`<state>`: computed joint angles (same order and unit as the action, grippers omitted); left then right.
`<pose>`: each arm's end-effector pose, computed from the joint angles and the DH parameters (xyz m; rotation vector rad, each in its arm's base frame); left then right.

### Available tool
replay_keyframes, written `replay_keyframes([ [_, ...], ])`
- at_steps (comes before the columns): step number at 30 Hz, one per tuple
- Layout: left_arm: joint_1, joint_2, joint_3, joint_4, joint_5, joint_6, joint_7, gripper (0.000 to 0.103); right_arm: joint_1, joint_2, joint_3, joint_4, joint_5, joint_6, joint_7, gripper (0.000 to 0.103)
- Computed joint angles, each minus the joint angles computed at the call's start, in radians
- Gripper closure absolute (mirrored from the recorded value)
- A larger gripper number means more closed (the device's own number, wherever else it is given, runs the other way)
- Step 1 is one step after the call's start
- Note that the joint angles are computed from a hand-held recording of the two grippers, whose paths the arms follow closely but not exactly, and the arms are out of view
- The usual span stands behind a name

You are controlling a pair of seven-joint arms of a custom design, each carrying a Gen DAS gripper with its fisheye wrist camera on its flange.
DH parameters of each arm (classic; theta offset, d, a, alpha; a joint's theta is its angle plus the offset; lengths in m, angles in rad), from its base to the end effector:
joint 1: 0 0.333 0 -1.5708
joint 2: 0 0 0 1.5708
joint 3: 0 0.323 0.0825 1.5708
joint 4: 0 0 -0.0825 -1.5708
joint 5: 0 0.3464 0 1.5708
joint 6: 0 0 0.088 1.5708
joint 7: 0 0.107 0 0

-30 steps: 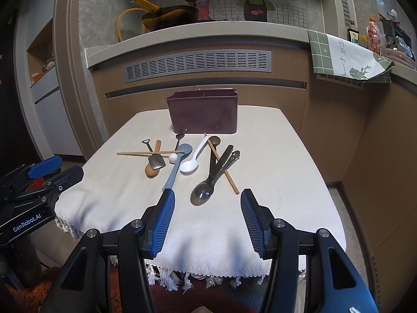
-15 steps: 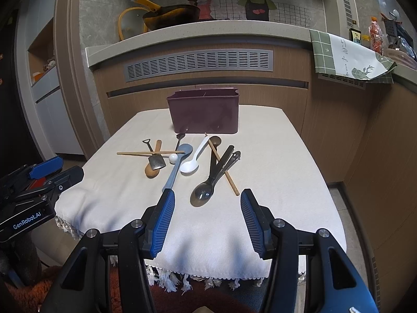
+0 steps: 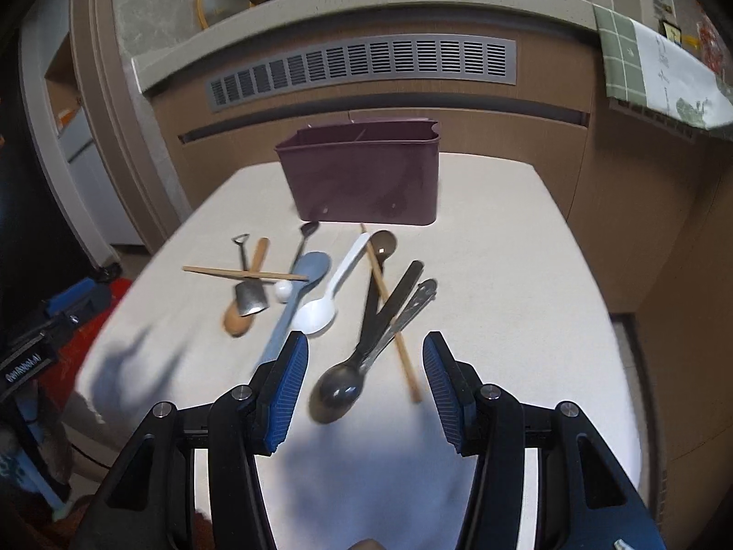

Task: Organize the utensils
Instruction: 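Reach the right tool down and grasp the white plastic spoon handle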

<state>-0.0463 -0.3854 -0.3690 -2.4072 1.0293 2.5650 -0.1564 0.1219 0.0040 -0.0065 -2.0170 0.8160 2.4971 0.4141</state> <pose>0.3872 -0.2015 0.5200 -1.9895 1.1310 -0.7946 0.5548 0.0599 0.5227 -2.1852 0.9882 -0.3331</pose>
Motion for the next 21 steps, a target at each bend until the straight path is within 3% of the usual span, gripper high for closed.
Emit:
replay_keyframes([
  [2, -0.004, 0.017, 0.041, 0.0, -0.045, 0.026, 0.054, 0.038, 0.018, 0.025, 0.017, -0.002, -0.048, 0.093, 0.009, 0.056],
  [4, 0.009, 0.038, 0.051, 0.011, -0.062, 0.034, 0.082, 0.038, 0.024, 0.056, 0.025, 0.024, -0.104, 0.104, 0.028, 0.057],
  [7, 0.046, 0.074, 0.053, 0.038, -0.016, 0.058, 0.074, 0.038, 0.025, 0.137, 0.039, 0.131, -0.185, 0.02, 0.109, 0.058],
  [11, 0.064, 0.126, 0.071, 0.088, 0.037, 0.038, 0.048, 0.038, 0.039, 0.27, 0.063, 0.287, -0.272, -0.044, 0.313, 0.067],
  [14, 0.071, 0.151, 0.115, 0.101, 0.037, 0.102, 0.038, 0.038, 0.048, 0.348, 0.08, 0.368, -0.329, -0.07, 0.43, 0.071],
  [18, 0.08, 0.193, 0.119, 0.146, 0.104, 0.084, 0.003, 0.038, 0.044, 0.415, 0.109, 0.448, -0.371, -0.11, 0.48, 0.078],
  [21, 0.069, 0.238, 0.147, 0.169, 0.111, 0.129, 0.001, 0.038, 0.037, 0.422, 0.124, 0.451, -0.394, -0.109, 0.466, 0.093],
])
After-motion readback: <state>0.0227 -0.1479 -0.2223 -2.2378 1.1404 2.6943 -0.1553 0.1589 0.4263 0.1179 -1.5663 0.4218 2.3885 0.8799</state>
